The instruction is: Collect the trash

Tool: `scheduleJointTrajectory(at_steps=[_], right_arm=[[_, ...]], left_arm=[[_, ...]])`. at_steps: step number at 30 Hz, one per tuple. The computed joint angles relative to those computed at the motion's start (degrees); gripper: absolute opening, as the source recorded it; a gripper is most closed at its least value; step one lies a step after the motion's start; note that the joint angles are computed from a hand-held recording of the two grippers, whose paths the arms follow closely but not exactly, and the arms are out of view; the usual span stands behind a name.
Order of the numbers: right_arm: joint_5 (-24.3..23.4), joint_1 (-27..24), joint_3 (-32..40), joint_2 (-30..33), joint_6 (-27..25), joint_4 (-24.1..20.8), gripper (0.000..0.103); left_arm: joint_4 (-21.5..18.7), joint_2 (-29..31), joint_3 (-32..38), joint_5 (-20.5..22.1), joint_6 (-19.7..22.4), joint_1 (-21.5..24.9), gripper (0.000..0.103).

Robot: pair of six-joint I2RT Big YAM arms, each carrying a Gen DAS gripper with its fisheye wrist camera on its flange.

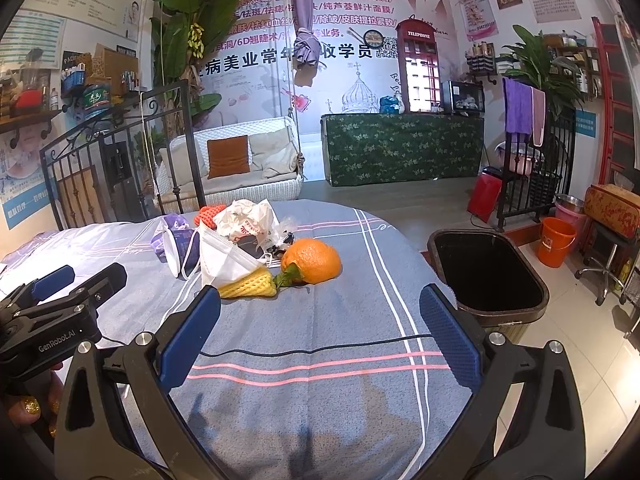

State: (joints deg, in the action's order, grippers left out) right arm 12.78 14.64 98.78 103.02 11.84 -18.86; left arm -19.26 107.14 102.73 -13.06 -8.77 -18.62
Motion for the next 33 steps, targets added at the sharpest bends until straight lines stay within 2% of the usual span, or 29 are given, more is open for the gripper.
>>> scheduleJointTrajectory(at_steps=[15, 19, 26, 33], right_arm=[[-0.4, 0.0, 0.4, 0.4, 0.2, -0.6, 0.098], [-1.1, -0.1, 2.1, 1.9, -0.1, -2.5, 0.098], [-6.0, -1.3, 10.8, 7.8, 0.3, -11.7, 0.098], [-11.0, -2.7, 30.8, 19.7, -2.2, -28.6, 0.098]], left_arm=[[-0.3, 0.3, 0.0, 0.4, 0.0, 0.1, 0.098], [-3.0, 1.8, 1.4, 2.6, -0.9, 0.6, 0.098], [-10.3, 5.2, 5.7, 7.6, -3.5, 2.1, 0.098], [-20.5, 9.6, 14.3, 9.7, -4.7, 4.3, 0.097]])
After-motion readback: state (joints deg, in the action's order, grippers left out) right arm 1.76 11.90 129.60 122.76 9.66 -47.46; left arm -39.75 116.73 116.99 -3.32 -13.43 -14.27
